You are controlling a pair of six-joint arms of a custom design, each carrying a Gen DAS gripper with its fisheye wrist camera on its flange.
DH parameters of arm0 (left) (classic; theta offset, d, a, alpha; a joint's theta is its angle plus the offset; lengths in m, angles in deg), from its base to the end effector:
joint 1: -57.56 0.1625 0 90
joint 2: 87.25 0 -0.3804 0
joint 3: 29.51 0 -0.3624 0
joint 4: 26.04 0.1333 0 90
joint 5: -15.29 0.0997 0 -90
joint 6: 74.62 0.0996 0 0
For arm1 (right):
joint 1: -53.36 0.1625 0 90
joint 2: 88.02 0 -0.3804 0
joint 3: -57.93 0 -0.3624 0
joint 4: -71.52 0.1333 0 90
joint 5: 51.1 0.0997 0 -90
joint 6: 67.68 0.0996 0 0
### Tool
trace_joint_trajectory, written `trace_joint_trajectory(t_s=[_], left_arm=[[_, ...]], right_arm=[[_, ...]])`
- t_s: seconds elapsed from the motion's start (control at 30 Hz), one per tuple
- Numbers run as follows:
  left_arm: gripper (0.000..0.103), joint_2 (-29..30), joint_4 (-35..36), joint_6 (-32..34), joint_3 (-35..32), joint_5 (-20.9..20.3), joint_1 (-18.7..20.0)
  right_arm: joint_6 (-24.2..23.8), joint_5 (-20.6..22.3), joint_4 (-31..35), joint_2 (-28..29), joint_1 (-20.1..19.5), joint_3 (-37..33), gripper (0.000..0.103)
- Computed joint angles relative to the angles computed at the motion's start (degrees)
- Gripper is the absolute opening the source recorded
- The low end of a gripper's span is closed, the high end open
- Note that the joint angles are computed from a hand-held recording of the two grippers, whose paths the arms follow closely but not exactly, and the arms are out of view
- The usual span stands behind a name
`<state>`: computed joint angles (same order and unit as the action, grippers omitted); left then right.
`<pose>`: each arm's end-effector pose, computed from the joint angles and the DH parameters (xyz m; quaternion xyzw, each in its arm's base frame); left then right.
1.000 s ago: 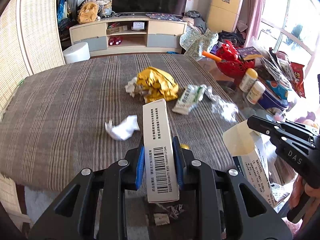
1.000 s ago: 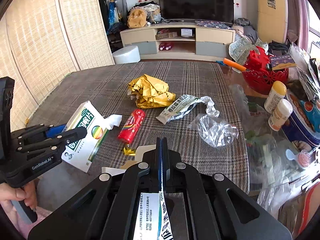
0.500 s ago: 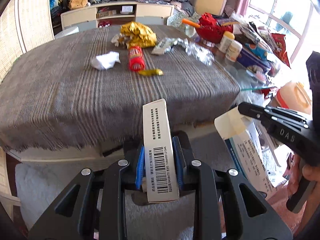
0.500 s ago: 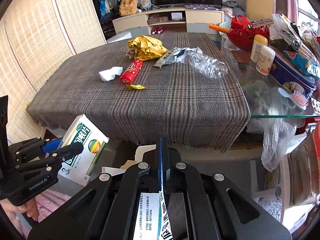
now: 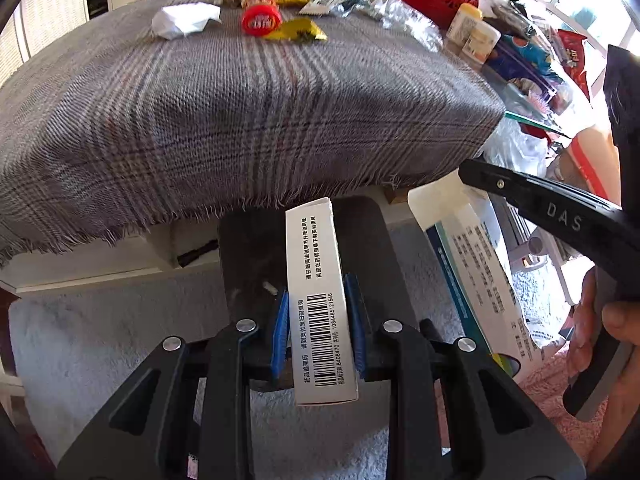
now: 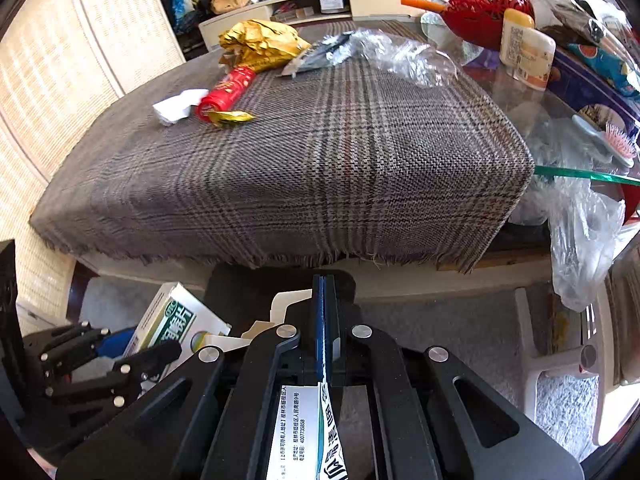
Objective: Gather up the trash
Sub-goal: 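Carry both boxes down over the black bin and open both tools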
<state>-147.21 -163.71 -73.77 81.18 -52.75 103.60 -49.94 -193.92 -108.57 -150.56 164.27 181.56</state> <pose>-0.2343 -0.4887 0.1137 0.3787 0.9053 -0.0456 0.1867 0.2171 -0.4170 0.1785 -0.0873 -0.8699 0.3541 0.3322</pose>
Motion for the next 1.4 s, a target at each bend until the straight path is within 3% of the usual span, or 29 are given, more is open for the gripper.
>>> trace_joint_trajectory(t_s=[0.27,0.67,0.73,0.8,0.93,1.0,1.03,1.07,1.1,1.13,1.2,1.27,1.3,1.4], left_arm=[[0.025,4.0,0.3,-0.4,-2.1,0.2,1.6],[0.027,7.5,-0.3,-0.9,-3.9,1.8,2.2],[0.029,7.6,-0.7,-0.9,-3.8,2.3,2.3],[0.040,7.4,-0.6,-1.0,-3.8,2.5,2.4],[0.044,6.8,-0.3,-0.8,-3.7,2.9,3.2],[0.055,6.2,-0.9,-0.8,-3.2,3.4,3.0],[0.058,5.4,-1.0,-0.3,-2.8,3.6,3.2],[0.063,5.1,-1.3,-0.1,-2.7,4.0,3.1],[0.067,4.8,-1.7,0.2,-2.6,4.4,2.9],[0.070,4.6,-2.3,0.6,-2.5,4.9,2.7],[0.083,4.1,-2.4,0.7,-2.6,5.7,2.4],[0.089,3.1,-1.7,0.6,-3.0,5.9,2.3],[0.093,2.6,-1.2,0.5,-3.3,6.1,2.2],[0.095,1.2,0.9,0.5,-4.8,6.2,1.7]], right_arm=[[-3.8,1.2,-12.0,5.5,-3.2,-0.8,0.002],[-4.5,3.6,-7.7,8.5,-5.5,-4.9,0.003],[-4.0,3.9,-6.6,8.7,-5.7,-5.4,0.005],[-3.2,3.6,-5.6,8.8,-5.9,-5.7,0.005],[-1.4,3.4,-2.7,8.7,-6.1,-6.4,0.006],[-0.3,3.5,-1.4,8.5,-6.3,-6.3,0.007],[0.0,3.4,-0.7,8.4,-6.4,-6.2,0.020],[0.5,3.3,0.2,8.1,-6.4,-6.0,0.049],[0.5,3.0,-0.7,8.1,-6.3,-5.6,0.061],[0.6,2.3,-1.9,8.1,-6.1,-5.3,0.068],[1.6,1.1,-1.3,7.4,-5.9,-4.6,0.069],[3.1,1.6,1.3,5.5,-6.2,-4.0,0.086],[4.0,1.9,1.9,4.6,-6.1,-3.5,0.089],[5.6,1.5,5.0,2.1,-5.0,-3.5,0.097]])
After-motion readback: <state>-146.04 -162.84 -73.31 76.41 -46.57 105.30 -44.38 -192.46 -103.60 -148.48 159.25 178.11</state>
